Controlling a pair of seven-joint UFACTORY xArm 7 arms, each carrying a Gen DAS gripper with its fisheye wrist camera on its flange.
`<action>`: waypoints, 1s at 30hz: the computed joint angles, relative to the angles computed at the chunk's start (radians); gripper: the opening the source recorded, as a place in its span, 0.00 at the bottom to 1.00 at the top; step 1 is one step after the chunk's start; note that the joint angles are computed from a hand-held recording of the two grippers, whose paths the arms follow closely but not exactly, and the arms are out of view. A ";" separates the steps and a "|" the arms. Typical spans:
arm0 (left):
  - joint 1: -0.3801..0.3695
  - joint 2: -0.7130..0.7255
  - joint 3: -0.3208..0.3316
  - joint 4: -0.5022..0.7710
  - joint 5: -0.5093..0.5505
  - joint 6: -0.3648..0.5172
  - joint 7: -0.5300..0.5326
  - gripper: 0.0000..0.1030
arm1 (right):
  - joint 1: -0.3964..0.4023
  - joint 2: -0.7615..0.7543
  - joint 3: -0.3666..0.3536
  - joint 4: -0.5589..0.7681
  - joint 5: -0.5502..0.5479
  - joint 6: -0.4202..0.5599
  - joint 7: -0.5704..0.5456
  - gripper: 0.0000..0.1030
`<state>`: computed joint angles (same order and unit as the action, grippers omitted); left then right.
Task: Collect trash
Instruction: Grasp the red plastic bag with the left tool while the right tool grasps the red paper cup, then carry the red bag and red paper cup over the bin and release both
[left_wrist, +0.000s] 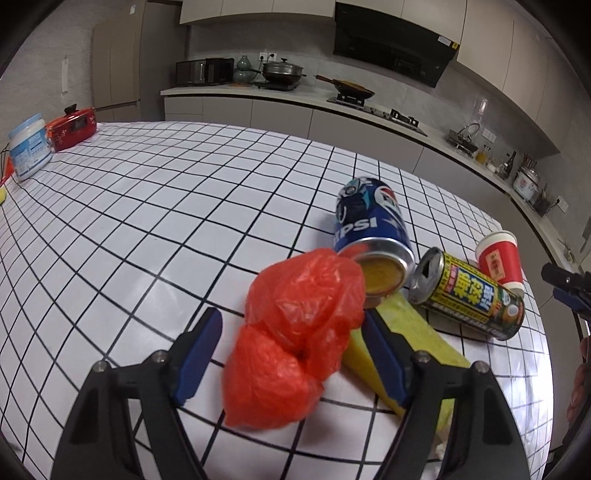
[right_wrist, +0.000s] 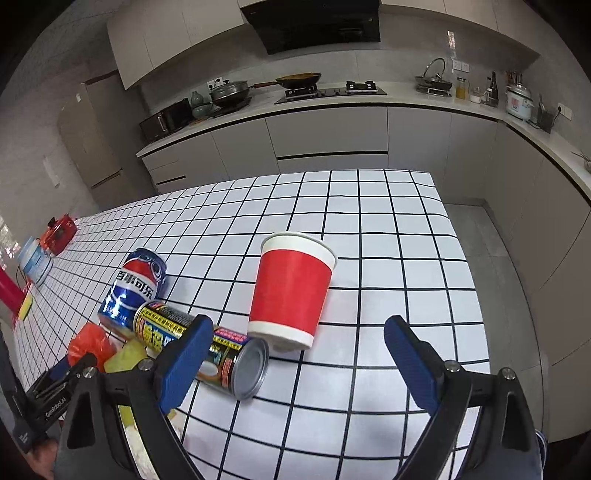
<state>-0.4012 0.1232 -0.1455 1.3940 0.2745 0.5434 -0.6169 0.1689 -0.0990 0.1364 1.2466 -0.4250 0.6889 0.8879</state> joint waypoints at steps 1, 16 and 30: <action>0.004 0.007 -0.001 0.004 -0.015 0.000 0.014 0.75 | 0.000 0.010 -0.001 0.008 0.003 0.000 0.000 0.92; 0.025 0.057 0.003 0.045 -0.147 0.012 0.118 0.59 | 0.020 0.196 -0.062 0.167 0.102 0.024 -0.043 0.91; 0.021 0.096 0.015 0.093 -0.131 0.034 0.140 0.42 | 0.020 0.292 -0.087 0.248 0.244 0.043 -0.153 0.61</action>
